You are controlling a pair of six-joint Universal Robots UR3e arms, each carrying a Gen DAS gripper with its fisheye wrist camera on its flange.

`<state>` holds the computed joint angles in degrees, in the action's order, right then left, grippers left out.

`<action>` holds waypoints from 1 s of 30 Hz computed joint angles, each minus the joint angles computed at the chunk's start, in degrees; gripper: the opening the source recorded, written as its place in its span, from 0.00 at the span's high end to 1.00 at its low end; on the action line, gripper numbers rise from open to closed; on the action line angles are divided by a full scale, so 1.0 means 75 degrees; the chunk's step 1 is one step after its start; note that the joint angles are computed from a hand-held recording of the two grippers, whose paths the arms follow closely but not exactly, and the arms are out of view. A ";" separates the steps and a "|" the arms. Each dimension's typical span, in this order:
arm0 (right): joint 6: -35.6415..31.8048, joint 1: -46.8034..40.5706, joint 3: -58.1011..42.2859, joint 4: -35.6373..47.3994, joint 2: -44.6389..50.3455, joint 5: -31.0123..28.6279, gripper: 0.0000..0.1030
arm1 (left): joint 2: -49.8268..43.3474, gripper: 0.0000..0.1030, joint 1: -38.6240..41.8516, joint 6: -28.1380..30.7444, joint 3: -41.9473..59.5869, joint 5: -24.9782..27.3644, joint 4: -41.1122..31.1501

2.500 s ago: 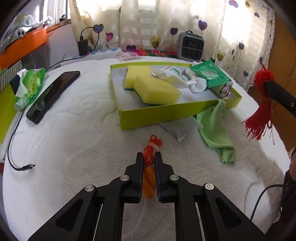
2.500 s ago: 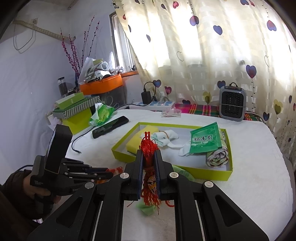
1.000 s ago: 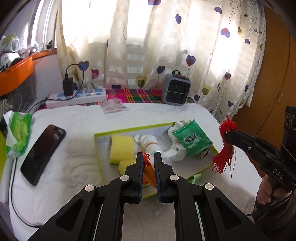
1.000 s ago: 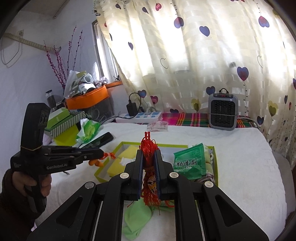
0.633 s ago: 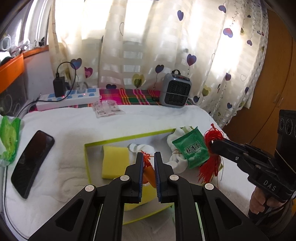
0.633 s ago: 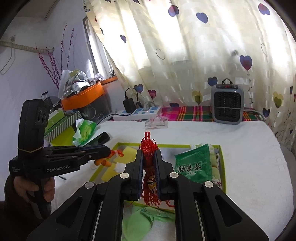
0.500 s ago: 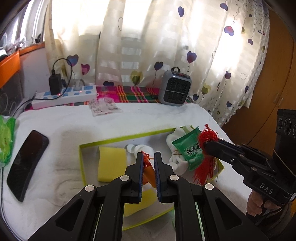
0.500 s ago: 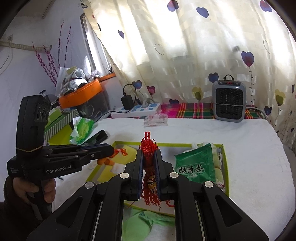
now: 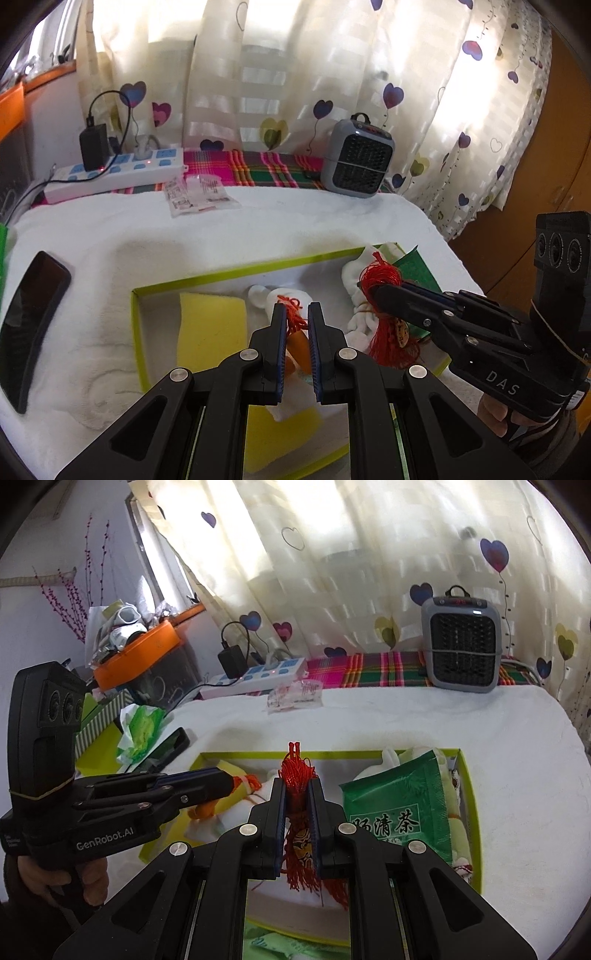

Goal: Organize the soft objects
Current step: 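Carry the tassel into the box with the right tool while the left tool carries the earplugs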

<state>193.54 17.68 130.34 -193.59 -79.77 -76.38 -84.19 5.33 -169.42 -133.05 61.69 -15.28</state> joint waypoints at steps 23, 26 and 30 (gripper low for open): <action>-0.0080 0.0351 -0.0396 0.0020 0.0706 -0.0961 0.87 | -0.0674 0.81 -0.0518 -0.0173 0.0221 0.0533 0.0340; -0.0050 0.0343 -0.0373 -0.0016 0.0699 -0.0983 0.87 | -0.0693 0.79 -0.0547 -0.0163 0.0234 0.0548 0.0342; -0.0021 0.0394 -0.0377 -0.0048 0.0709 -0.1071 0.85 | -0.0703 0.78 -0.0566 -0.0182 0.0236 0.0585 0.0376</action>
<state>193.38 20.63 127.52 -193.95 -74.45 -84.41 -89.46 1.09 -170.79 -131.27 66.07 -12.47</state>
